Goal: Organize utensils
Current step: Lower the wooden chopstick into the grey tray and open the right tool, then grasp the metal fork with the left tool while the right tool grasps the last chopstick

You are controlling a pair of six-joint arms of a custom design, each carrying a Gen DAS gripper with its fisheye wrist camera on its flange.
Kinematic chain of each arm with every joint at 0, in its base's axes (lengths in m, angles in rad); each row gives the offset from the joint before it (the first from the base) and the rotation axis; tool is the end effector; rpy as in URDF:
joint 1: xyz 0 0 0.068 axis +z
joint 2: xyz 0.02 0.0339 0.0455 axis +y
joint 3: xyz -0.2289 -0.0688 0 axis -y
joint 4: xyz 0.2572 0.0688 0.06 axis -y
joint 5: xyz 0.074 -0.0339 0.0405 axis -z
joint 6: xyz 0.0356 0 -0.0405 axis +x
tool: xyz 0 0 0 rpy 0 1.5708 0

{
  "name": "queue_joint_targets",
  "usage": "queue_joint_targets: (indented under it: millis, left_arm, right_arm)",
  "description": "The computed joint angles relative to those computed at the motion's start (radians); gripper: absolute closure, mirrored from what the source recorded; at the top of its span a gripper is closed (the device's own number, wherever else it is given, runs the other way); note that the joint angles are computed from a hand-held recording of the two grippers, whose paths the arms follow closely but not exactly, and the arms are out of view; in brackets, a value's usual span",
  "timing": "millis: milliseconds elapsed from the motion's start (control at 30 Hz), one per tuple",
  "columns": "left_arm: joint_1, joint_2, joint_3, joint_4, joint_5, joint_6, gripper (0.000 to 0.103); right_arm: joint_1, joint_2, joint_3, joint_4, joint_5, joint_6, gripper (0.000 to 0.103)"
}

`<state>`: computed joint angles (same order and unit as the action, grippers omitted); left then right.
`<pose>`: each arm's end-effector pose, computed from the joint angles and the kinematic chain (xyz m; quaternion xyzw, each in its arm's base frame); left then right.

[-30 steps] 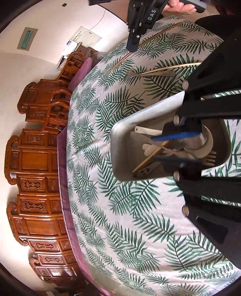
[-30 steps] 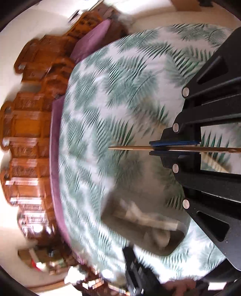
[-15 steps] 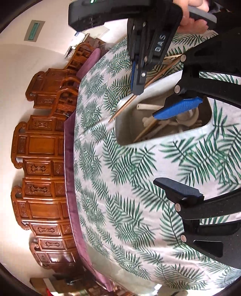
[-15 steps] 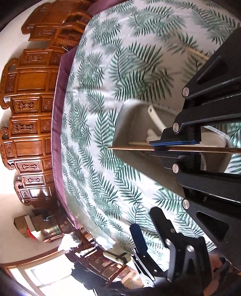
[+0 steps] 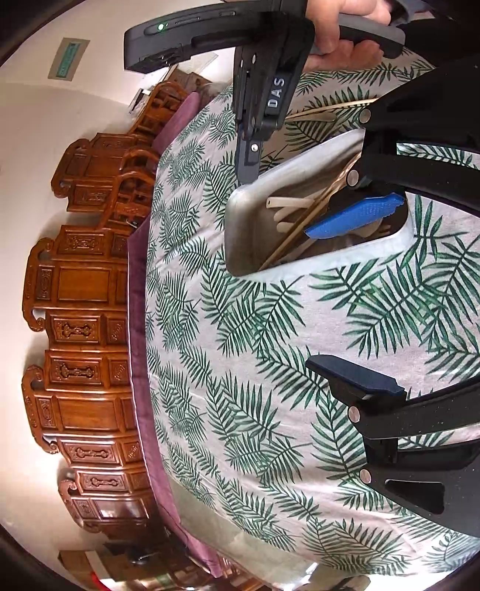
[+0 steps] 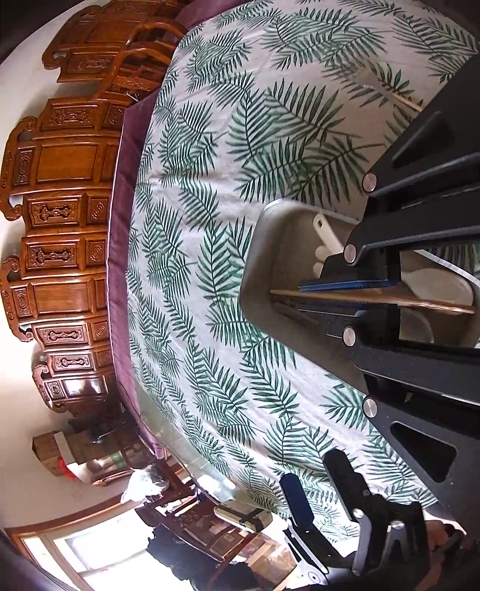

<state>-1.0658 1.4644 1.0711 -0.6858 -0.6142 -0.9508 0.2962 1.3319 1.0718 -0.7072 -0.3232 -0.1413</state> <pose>0.1655 -0.2569 0.2071 -0.0203 0.9273 -0.0399 0.3718 0.2750 0.0957 0.2390 -0.2512 0.9095 0.1759 0.2806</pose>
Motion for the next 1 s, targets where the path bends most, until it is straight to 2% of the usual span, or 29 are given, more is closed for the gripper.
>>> queue_joint_targets:
  millis: [200,267,367,433,467,700,1000]
  left_arm:
    - [-0.023,0.062,0.071,0.002,-0.003,0.014,0.04]
    - [-0.032,0.091,0.107,0.003,-0.008,0.023,0.034]
    - [-0.045,0.143,0.166,0.002,-0.015,0.039,0.03]
    - [-0.052,0.185,0.21,0.005,-0.013,0.051,0.029]
    - [-0.056,0.202,0.228,0.008,-0.01,0.055,0.028]
    - [-0.084,0.337,0.365,0.025,0.015,0.075,0.025]
    - [-0.111,0.453,0.492,0.009,0.034,0.073,0.025]
  right_arm:
    - [-0.135,-0.113,-0.067,-0.049,-0.028,-0.12,0.096]
    - [-0.188,-0.15,-0.09,-0.067,-0.038,-0.167,0.096]
    - [-0.293,-0.181,-0.118,-0.101,-0.062,-0.25,0.095]
    - [-0.355,-0.189,-0.137,-0.111,-0.068,-0.296,0.081]
    - [-0.384,-0.197,-0.153,-0.109,-0.072,-0.315,0.078]
    - [-0.539,-0.114,-0.212,-0.077,-0.074,-0.408,0.076]
    - [-0.52,-0.021,-0.251,0.001,-0.007,-0.385,0.076]
